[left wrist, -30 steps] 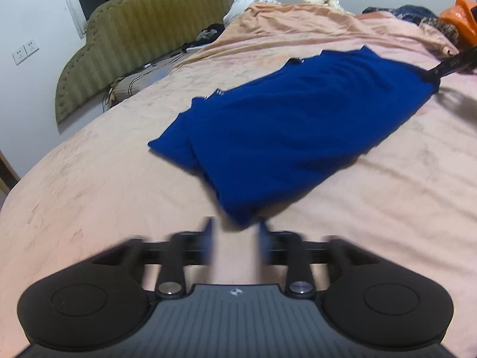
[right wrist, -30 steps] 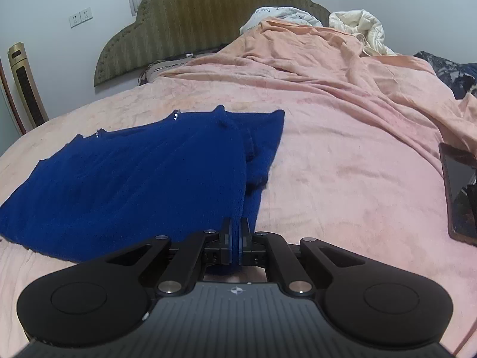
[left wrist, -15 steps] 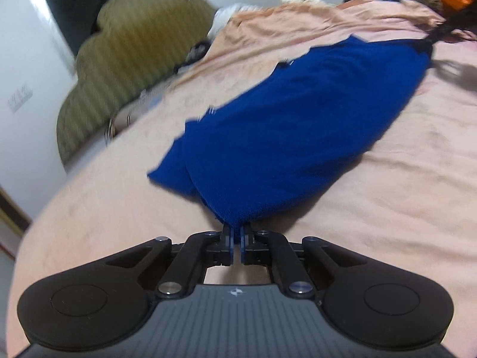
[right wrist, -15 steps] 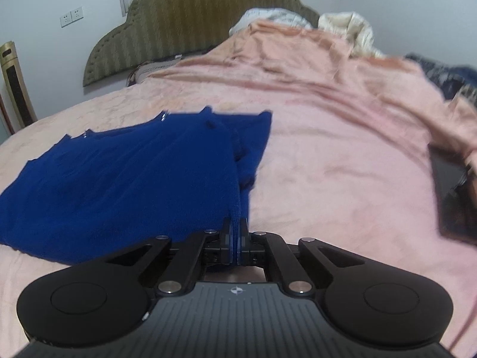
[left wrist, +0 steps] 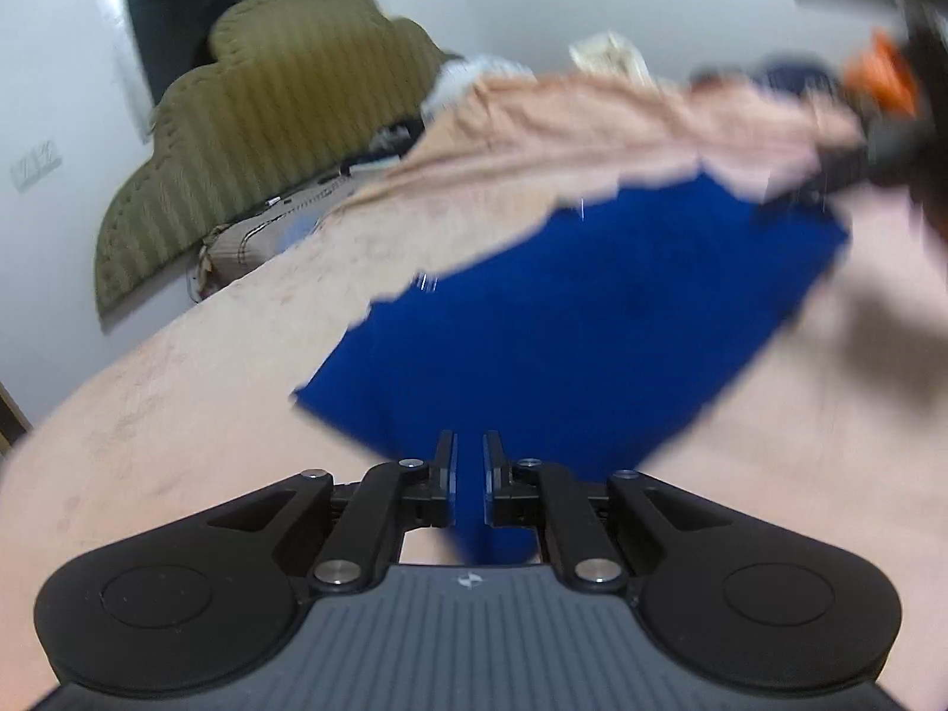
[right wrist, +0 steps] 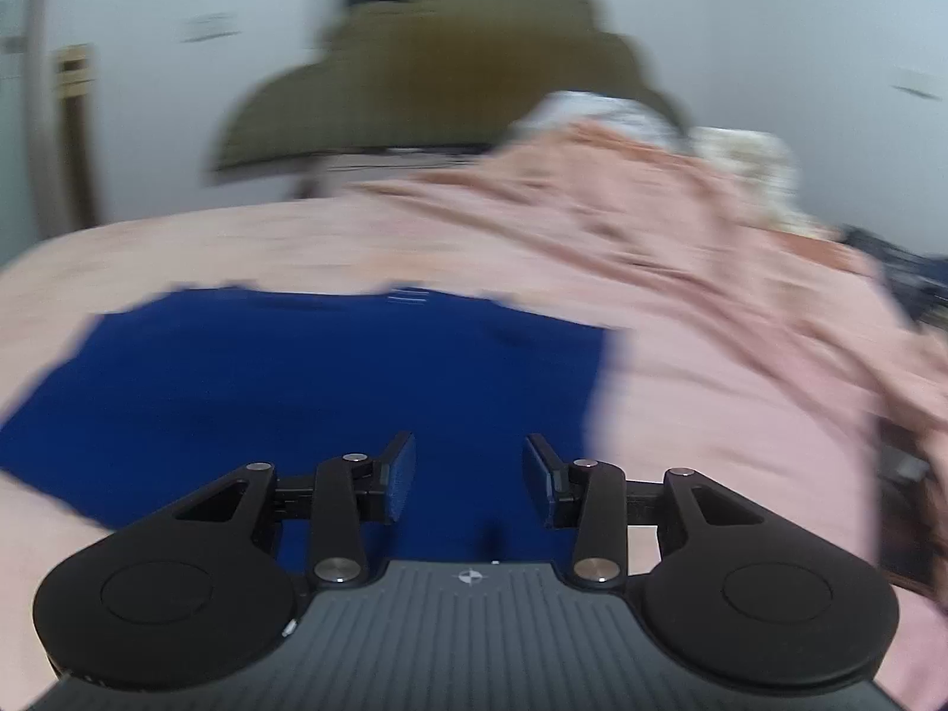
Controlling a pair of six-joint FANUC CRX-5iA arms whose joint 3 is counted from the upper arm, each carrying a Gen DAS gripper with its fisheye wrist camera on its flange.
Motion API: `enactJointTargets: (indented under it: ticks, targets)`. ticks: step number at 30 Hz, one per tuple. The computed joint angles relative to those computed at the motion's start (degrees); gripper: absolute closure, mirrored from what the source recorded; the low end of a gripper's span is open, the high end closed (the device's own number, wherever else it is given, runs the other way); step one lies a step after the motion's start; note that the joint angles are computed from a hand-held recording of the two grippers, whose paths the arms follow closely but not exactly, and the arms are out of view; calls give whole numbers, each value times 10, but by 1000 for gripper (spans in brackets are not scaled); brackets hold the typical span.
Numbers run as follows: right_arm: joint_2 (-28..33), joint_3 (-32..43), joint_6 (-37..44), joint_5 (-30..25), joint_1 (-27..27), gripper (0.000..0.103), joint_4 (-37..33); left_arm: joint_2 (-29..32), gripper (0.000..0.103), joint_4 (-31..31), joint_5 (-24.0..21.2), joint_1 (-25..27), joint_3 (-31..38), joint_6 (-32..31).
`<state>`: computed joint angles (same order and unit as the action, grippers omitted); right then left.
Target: Fold small clothes
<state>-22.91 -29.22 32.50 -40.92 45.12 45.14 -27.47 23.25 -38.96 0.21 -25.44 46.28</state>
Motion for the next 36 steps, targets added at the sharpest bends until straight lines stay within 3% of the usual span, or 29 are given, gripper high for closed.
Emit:
enactJointTargets:
  ticks: [3, 6, 10, 13, 14, 15, 17, 25, 28, 36]
  targets:
    - [39, 47, 84, 40, 22, 58, -99, 46, 94, -53, 20, -35, 41, 127]
    - [80, 77, 128, 51, 47, 55, -136, 120, 94, -224, -55, -90, 139, 308]
    - [121, 123, 198, -1, 67, 53, -198, 131, 94, -295, -87, -116, 153, 382]
    - [106, 100, 174, -1, 78, 53, -154, 128, 89, -312, -100, -125, 162, 423]
    - [104, 95, 154, 6, 77, 52, -142, 133, 74, -321, -108, -130, 171, 440]
    - [98, 88, 127, 16, 77, 50, -129, 137, 48, -332, -113, -136, 179, 462]
    - [99, 86, 99, 27, 71, 45, -123, 134, 19, -370, -112, -154, 185, 517]
    - [94, 62, 45, 4, 84, 35, -82, 173, 19, -451, -193, -198, 257, 624]
    - [87, 49, 22, 3, 92, 20, -41, 183, 19, -458, -214, -201, 272, 638]
    - [80, 25, -17, -6, 105, 12, 63, 213, 19, -495, -275, -220, 321, 661]
